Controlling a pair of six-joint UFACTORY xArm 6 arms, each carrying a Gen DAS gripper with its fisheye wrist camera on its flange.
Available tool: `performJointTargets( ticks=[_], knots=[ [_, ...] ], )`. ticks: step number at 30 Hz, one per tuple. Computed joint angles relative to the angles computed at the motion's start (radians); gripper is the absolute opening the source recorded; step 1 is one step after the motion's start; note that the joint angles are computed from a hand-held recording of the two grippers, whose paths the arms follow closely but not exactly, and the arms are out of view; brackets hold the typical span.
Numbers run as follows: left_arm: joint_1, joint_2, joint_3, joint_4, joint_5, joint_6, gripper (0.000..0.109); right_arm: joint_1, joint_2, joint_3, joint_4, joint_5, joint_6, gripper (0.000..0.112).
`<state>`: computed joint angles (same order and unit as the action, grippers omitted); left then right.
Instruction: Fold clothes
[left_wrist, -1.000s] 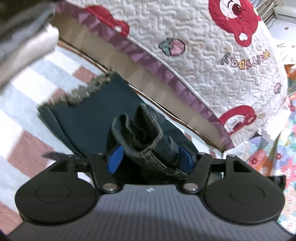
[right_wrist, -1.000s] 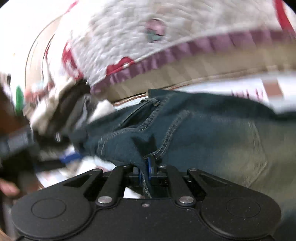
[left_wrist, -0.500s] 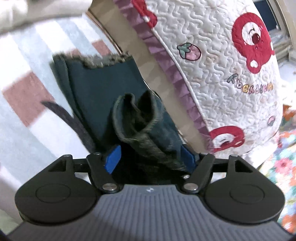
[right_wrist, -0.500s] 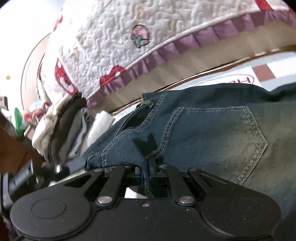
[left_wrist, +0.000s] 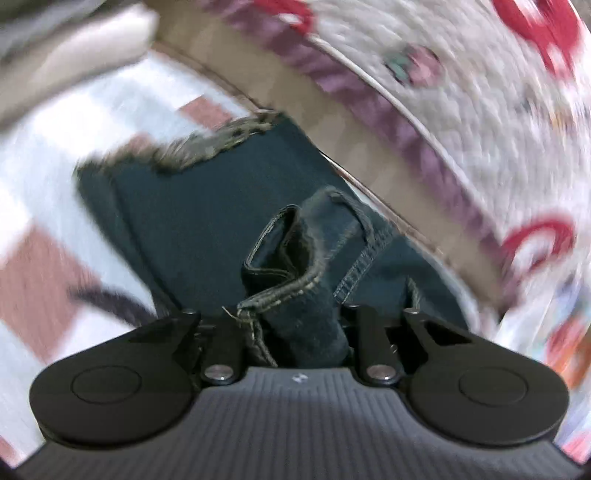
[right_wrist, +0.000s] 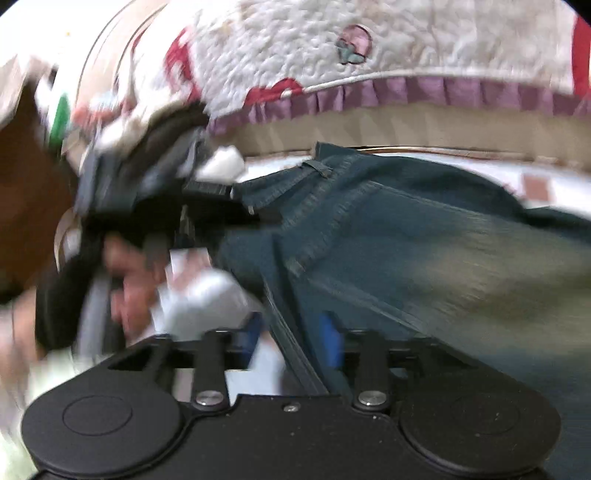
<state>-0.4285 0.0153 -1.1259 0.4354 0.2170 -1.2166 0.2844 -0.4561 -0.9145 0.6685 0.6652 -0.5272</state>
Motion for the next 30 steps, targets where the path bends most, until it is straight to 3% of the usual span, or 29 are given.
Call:
performJointTargets(
  ticks=[4,6,9,13,16,20,24,29,30],
  knots=[
    [-0.043,0.025,-0.134,0.092,0.158,0.154,0.009,-0.054,-0.22,0.19,-0.254,-0.051,-0.01,0.059],
    [-0.053,0.053,-0.216,0.074,0.198,0.245,0.007,-0.095,-0.281,0.252,-0.336,-0.084,0.055,0.061],
    [-0.038,0.111,-0.364,0.035,0.202,0.348,0.007,-0.141,-0.306,0.302,-0.39,-0.172,0.159,0.062],
    [0.011,0.167,-0.524,0.117,0.185,0.322,0.007,-0.165,-0.29,0.304,-0.387,-0.24,0.225,0.063],
    [0.058,0.176,-0.512,0.113,0.211,0.347,0.007,-0.167,-0.256,0.288,-0.356,-0.233,0.22,0.065],
    [0.106,0.219,-0.435,-0.024,0.254,0.454,0.007,-0.172,-0.185,0.264,-0.395,-0.208,0.313,0.065],
    [0.141,0.192,-0.295,-0.024,0.13,0.366,0.009,-0.202,-0.168,0.243,-0.31,-0.171,0.316,0.066],
    [0.135,0.187,-0.302,-0.002,0.118,0.456,0.009,-0.276,-0.128,0.212,-0.17,-0.108,0.356,0.068],
    [0.139,0.182,-0.297,-0.001,0.102,0.45,0.014,-0.296,-0.117,0.204,-0.102,-0.082,0.343,0.068]
  ],
)
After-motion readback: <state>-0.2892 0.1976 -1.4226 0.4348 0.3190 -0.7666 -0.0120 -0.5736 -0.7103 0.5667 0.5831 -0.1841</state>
